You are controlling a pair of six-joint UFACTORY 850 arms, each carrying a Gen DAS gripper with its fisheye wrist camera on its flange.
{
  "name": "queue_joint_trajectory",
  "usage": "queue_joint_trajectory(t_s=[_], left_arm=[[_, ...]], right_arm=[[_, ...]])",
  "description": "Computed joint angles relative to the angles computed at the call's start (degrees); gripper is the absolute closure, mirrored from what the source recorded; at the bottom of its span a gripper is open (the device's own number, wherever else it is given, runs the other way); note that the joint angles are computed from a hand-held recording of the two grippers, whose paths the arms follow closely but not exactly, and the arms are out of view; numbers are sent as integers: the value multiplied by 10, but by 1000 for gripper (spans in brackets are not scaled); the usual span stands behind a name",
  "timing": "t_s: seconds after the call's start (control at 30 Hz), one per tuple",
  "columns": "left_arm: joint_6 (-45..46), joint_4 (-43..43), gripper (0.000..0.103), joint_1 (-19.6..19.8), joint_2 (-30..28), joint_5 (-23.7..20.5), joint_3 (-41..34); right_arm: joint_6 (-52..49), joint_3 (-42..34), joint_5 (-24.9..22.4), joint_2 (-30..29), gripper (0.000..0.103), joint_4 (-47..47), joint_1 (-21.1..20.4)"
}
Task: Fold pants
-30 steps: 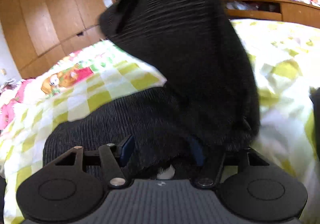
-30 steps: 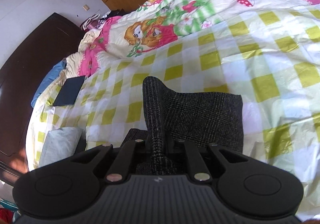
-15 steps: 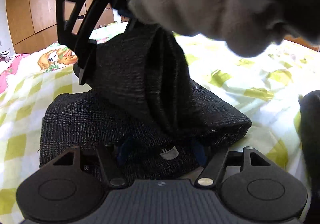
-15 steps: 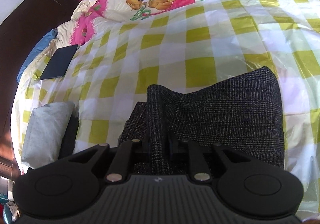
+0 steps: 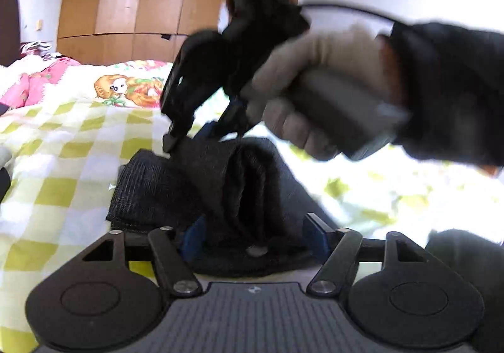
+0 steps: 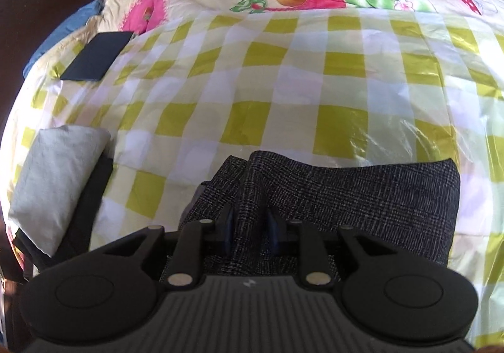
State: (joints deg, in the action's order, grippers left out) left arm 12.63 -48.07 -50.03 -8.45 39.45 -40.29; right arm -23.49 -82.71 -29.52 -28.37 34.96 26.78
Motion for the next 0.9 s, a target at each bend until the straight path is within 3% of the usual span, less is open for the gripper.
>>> queue_joint_trajectory(t_s=[0.1, 0.3, 0.4, 0.43, 0.53, 0.67, 0.9], left_arm=[[47, -72, 20, 1, -17, -12, -35], [205, -251, 23, -7, -74, 5, -114], [249, -285, 55, -1, -94, -13, -136], [230, -273, 62, 3, -94, -29, -134], [219, -265, 68, 2, -87, -38, -135], [216, -228, 69, -5, -83, -43, -148], [103, -55, 70, -9, -70, -80, -170]], right_arm=[[-12, -5, -5, -2, 87, -15, 0], [-112, 6, -37, 10, 94, 93, -31], [-175, 29, -54, 23, 95, 183, -59], [-196, 39, -63, 28, 95, 215, -70], [-261, 73, -92, 46, 95, 311, -108], [-325, 109, -135, 68, 96, 411, -161], [-381, 162, -204, 124, 95, 522, -247]])
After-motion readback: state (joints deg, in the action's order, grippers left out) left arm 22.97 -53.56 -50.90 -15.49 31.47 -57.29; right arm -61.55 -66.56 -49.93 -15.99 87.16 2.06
